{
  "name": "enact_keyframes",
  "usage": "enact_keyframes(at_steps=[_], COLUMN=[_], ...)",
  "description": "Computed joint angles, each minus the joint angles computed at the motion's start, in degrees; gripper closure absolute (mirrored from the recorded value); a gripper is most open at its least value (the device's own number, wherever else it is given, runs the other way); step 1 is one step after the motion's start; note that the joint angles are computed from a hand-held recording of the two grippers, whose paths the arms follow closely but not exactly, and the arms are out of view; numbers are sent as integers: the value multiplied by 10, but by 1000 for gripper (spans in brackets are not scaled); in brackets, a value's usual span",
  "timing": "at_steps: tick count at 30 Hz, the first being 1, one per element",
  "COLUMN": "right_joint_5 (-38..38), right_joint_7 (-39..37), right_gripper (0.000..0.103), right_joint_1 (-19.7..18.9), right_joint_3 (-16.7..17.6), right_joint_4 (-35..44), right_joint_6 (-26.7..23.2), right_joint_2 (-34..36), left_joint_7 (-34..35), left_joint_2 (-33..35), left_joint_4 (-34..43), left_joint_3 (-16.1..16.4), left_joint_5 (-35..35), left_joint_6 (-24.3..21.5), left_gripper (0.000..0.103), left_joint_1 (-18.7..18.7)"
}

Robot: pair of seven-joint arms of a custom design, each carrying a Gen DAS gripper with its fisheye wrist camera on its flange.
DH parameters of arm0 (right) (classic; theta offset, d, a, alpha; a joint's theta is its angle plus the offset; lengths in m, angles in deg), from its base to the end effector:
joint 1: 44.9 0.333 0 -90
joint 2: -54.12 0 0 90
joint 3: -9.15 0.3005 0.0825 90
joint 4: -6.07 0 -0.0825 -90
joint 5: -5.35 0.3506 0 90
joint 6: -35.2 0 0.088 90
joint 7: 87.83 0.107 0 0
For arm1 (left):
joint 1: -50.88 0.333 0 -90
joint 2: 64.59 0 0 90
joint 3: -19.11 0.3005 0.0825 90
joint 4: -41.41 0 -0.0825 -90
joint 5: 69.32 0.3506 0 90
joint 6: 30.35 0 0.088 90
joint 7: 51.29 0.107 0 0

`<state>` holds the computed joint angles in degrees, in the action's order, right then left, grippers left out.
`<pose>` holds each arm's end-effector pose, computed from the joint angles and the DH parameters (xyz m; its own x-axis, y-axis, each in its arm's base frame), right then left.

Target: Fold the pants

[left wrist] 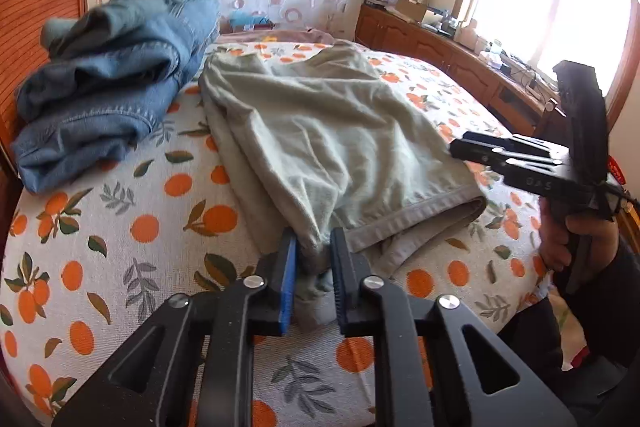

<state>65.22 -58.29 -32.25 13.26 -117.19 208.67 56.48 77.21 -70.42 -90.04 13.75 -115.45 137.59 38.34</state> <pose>0.5401 0.0943 0.4556 0.3680 -0.9282 -0.0545 -0.5972 -0.1911 -0.7790 0.4994 -0.1141 0.4676 -0.3234 -0.9286 0.1821 -0.7044 0.1077 -0.7015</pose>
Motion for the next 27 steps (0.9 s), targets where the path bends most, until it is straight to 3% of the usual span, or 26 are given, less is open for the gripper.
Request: enact_keyframes(at_steps=[4, 8, 15, 20, 23, 27], right_joint_5=[66, 87, 88, 77, 59, 47], right_joint_7=[-63, -78, -79, -71, -53, -42], right_gripper=[60, 60, 60, 60, 60, 60], right_joint_1=[0, 0, 1, 0, -1, -2], right_joint_3=[5, 1, -2, -4, -5, -3], right_joint_4=[2, 4, 3, 4, 5, 7], right_joint_6=[10, 1, -1, -12, -15, -13], right_joint_2=[-1, -2, -3, -2, 0, 2], left_joint_7=[11, 13, -83, -88, -78, -92], left_joint_2=[-18, -47, -53, -40, -41, -44], left_joint_4=[0, -10, -35, -32, -33, -36], left_joint_3=[5, 14, 17, 28, 30, 25], left_joint_5=[-16, -25, 81, 76, 61, 70], left_joint_6=[-13, -28, -35, -45, -46, -37], left_gripper=[92, 92, 92, 92, 87, 71], left_joint_1=[-7, -17, -5, -9, -11, -6])
